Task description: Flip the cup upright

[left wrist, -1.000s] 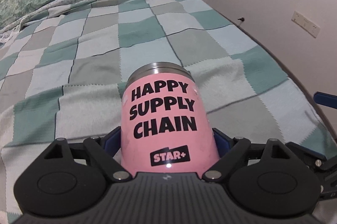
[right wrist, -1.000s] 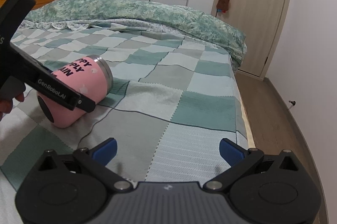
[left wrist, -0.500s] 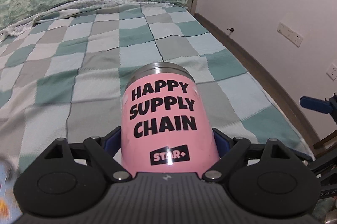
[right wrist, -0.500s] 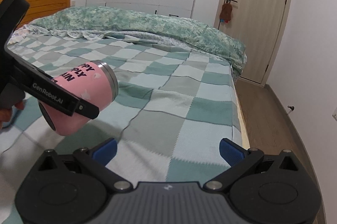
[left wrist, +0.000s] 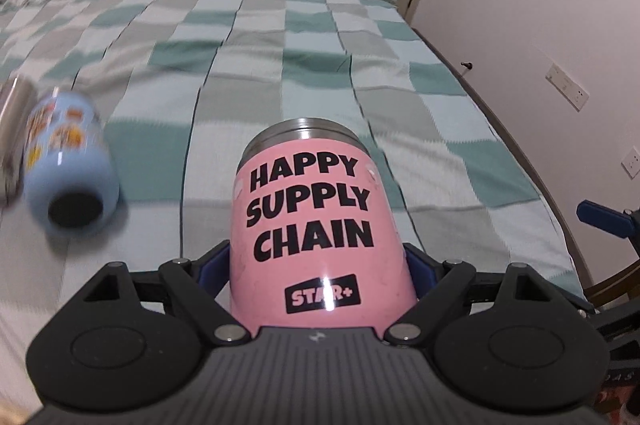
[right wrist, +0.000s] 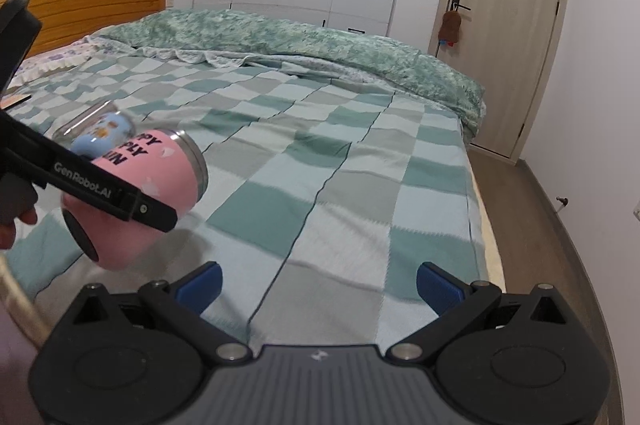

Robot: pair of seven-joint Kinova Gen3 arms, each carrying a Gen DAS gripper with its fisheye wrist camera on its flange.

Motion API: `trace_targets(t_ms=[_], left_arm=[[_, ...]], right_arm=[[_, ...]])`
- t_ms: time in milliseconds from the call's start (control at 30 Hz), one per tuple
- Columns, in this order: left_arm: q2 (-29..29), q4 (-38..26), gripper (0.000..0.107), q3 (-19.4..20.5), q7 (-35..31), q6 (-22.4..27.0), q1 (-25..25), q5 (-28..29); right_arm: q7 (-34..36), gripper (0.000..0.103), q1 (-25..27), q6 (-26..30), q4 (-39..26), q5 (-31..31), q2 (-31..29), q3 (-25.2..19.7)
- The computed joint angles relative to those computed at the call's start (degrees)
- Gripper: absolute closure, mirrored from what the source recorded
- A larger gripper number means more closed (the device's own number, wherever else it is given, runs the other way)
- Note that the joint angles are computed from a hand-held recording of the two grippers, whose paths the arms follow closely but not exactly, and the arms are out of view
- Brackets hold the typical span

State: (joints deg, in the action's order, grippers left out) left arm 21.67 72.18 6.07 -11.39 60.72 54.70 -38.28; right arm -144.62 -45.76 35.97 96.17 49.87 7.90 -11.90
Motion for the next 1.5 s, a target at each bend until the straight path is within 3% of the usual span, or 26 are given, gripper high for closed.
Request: trace_targets(t_ms=[400, 567, 633, 767, 967, 1167, 1500], left_arm=[[2.03, 4.11, 0.019, -1.14, 11.15, -1.45, 5.87, -5.28], [1.78, 4.09, 0.018, -0.09, 9.58, -1.19, 5.02, -4.88], [1.06, 4.38, 0.004, 0.14, 8.87, -1.33, 4.80, -4.54], [-2.01, 6.77, 0.004, 0.80, 8.49, -2.74, 4.79, -6.16], [-6.86, 9.52, 0.004, 3.41, 7.77, 0.57, 4.76, -10.21], [-12.02, 14.55, 0.004, 7.08, 5.61, 3.25, 1.51, -11.74], [-20.82, 25.48, 0.004, 11.83, 0.45, 0.91, -7.84, -9.59]], right_arm=[[-6.63, 0.000, -0.92, 3.01, 5.97, 1.77, -3.00, -3.39], [-7.23, 0.000, -0.52, 2.66, 6.72, 1.46, -3.05, -3.74], [-6.86, 0.000, -0.49, 2.73, 6.57, 1.20, -3.18, -3.93], [-6.54, 0.000, -0.83, 3.53, 5.88, 1.33, -3.79, -4.50], [-6.10, 0.000, -2.49, 7.27, 2.42, 1.93, -3.71, -6.07], [-5.69, 0.000, -6.09, 11.78, -2.90, 2.20, -1.15, -6.36], [-2.39, 0.000, -12.28, 16.30, -15.22, -2.96, 7.18, -2.45]])
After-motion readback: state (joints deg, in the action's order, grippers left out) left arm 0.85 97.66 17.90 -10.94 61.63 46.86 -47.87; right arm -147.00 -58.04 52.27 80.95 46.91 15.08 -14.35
